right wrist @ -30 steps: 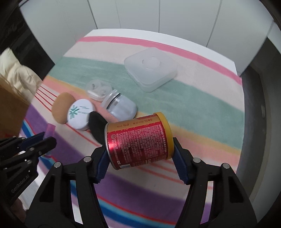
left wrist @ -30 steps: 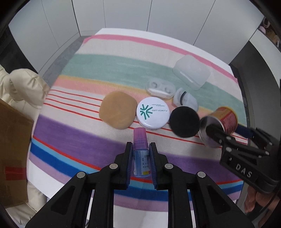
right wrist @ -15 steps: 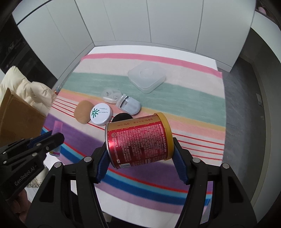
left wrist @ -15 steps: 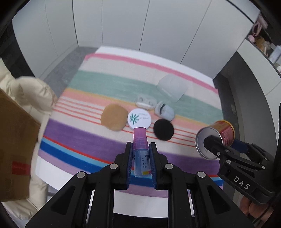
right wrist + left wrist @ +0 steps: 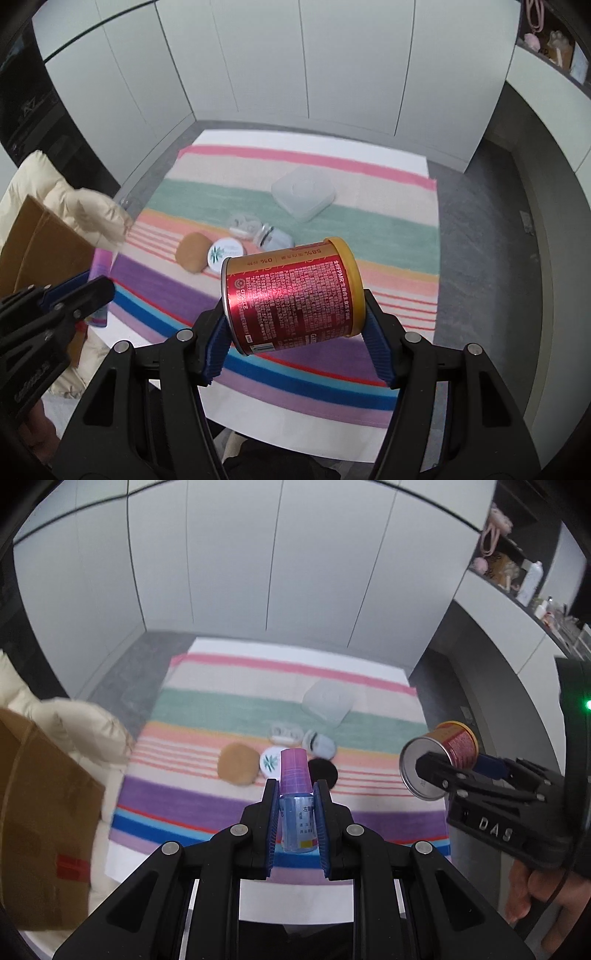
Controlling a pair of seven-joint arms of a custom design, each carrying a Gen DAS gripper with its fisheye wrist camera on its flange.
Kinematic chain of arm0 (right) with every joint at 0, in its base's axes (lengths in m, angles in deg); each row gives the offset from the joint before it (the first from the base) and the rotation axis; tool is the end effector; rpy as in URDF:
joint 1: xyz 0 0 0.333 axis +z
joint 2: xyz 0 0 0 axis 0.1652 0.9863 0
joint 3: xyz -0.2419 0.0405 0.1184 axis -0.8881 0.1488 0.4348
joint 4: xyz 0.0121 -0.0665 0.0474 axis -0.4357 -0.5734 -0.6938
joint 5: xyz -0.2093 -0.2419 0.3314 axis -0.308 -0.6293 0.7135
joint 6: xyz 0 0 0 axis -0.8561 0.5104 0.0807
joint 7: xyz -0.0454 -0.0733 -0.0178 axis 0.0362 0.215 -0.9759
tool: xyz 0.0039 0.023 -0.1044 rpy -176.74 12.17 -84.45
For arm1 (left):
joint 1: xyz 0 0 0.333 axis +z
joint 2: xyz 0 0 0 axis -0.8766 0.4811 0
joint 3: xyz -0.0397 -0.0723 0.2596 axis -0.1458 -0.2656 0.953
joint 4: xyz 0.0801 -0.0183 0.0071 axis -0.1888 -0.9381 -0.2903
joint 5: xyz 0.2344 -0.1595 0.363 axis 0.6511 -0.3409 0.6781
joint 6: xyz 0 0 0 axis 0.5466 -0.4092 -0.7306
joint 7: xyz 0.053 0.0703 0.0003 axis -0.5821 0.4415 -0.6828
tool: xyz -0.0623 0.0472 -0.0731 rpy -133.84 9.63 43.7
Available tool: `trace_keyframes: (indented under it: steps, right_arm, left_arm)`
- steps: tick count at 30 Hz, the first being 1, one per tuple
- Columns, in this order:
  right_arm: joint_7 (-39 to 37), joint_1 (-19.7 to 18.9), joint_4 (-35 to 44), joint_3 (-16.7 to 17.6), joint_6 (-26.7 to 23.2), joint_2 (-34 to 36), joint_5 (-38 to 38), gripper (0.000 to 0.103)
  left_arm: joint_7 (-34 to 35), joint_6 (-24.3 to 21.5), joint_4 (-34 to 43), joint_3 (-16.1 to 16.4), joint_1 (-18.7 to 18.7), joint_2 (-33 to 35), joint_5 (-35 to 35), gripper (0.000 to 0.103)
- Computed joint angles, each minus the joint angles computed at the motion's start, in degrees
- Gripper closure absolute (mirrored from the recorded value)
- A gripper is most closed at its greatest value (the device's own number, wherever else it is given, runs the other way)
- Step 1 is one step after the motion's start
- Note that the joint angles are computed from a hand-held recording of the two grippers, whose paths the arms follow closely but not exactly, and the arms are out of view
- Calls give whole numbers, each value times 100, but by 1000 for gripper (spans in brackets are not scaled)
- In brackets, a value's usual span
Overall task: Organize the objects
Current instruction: 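Carry the red can with the right tool to the box while the left tool carries the purple bottle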
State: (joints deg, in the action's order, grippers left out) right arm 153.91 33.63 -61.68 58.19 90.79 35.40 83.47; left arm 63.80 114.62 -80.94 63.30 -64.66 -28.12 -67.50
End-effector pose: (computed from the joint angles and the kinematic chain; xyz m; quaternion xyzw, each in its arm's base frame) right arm 0.4461 0.2849 0.6148 -0.7177 0.6438 -0.1407 0.2250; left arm 0.4281 -0.1272 0.6614 -0.6822 0.6631 -0.2570 0.1697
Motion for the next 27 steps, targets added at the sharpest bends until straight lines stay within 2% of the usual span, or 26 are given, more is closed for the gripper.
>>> trace_keyframes:
  steps: [27]
  right_arm:
    - [-457,316,388,137,319,439,157,37]
  left_arm:
    - [-284,229,-11,238,580,-149,174,84]
